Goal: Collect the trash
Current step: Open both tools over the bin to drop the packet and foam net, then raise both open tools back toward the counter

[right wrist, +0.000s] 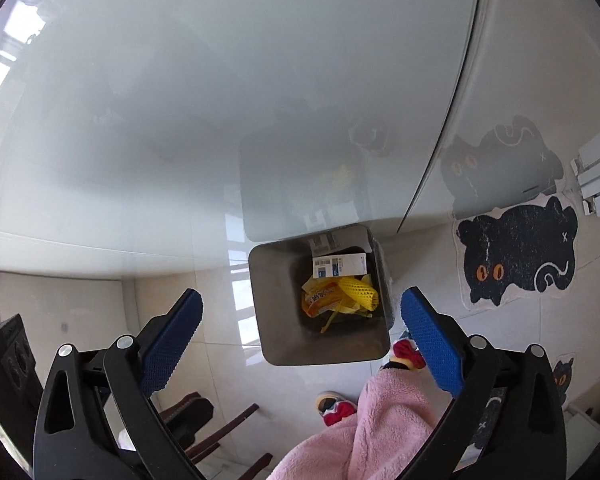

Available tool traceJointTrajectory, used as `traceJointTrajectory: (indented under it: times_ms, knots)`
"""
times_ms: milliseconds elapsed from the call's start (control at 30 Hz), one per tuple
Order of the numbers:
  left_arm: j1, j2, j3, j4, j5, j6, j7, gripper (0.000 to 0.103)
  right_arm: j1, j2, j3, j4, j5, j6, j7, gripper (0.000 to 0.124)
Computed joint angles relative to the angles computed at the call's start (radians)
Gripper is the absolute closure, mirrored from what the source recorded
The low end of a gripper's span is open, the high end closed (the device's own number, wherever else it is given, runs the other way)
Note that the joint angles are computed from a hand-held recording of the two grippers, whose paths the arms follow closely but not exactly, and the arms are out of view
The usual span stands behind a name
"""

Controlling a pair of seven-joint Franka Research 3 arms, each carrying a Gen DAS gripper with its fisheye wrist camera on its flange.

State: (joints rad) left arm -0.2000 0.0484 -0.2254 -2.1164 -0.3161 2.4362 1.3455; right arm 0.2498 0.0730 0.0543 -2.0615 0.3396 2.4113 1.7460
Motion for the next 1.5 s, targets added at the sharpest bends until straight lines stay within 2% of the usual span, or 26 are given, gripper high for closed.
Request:
traceJointTrajectory:
  times_ms: [300,533,800,1133,1500]
  knots:
    - [-0.015,-0.192,0.028,0.014,0.096,-0.020,-0.072,0.008,-0.015,-0.219,-0.002,0.006,-0.097,-0.062,-0.035,0.024]
    - [-0.026,-0.265,0.062,0.072,0.132,-0.022,-0.065,0.008,-0.042,-0.281,-0.002,0.078,-0.154,-0.010,-0.096,0.024]
    - [0.008,-0.239,0.064,0.193,0.247,-0.023,-0.122,0.008,-0.061,-0.195,-0.013,0.243,-0.165,0.031,-0.137,0.024]
    - [0.055,-0.107,0.056,0.366,0.382,-0.056,-0.239,0.008,-0.073,-0.062,-0.036,0.402,-0.173,0.032,-0.315,0.024]
    - [0.053,0.045,0.049,0.515,0.487,-0.128,-0.370,0.008,-0.132,0.100,-0.047,0.574,-0.012,-0.043,-0.528,0.024]
